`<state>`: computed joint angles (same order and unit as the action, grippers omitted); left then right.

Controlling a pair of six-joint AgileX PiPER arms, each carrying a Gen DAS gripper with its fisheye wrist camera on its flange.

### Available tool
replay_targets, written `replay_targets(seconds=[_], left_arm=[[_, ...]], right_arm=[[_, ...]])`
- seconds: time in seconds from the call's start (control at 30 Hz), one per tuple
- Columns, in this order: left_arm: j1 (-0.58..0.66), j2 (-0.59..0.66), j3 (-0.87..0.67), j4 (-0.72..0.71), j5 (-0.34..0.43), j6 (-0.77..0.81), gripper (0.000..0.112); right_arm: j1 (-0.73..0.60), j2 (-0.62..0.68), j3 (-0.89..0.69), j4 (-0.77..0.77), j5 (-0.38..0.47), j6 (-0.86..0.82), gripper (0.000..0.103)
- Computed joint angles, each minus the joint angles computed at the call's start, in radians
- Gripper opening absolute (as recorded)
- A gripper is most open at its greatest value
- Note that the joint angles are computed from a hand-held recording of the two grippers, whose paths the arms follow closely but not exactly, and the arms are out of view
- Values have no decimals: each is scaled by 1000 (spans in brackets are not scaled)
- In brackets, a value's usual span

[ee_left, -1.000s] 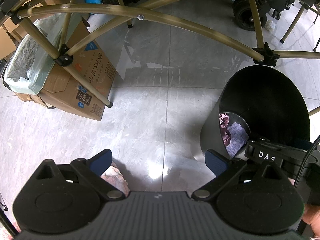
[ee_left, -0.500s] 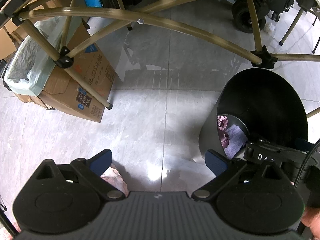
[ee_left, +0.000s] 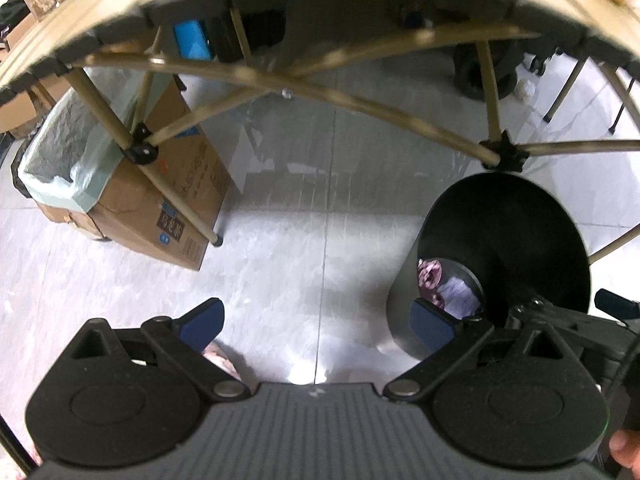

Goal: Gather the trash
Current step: 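Raise both tools away from the bin toward the table, then move both tools toward the black sock and plush toys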

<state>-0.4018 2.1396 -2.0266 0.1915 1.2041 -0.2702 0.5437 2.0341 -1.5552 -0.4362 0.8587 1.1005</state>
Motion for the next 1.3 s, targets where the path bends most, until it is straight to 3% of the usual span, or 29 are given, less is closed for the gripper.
replay_targets(seconds=[0.43,0.67,1.0,1.3], left_arm=[[-33,-261,312,24,-271,-28,101],[-69,-392,394,71,-382,-60,101],[-137,-399,259,131,-411,-89,103],[-171,-299,52,150,-370,-97,103]], right_arm=[[68,-269,203,-176,-20,147,103],[129,-408,284,-292,26,230,103],[179,-561,308,-557,113,373,103],[97,-577,258,-682,72,427,103]])
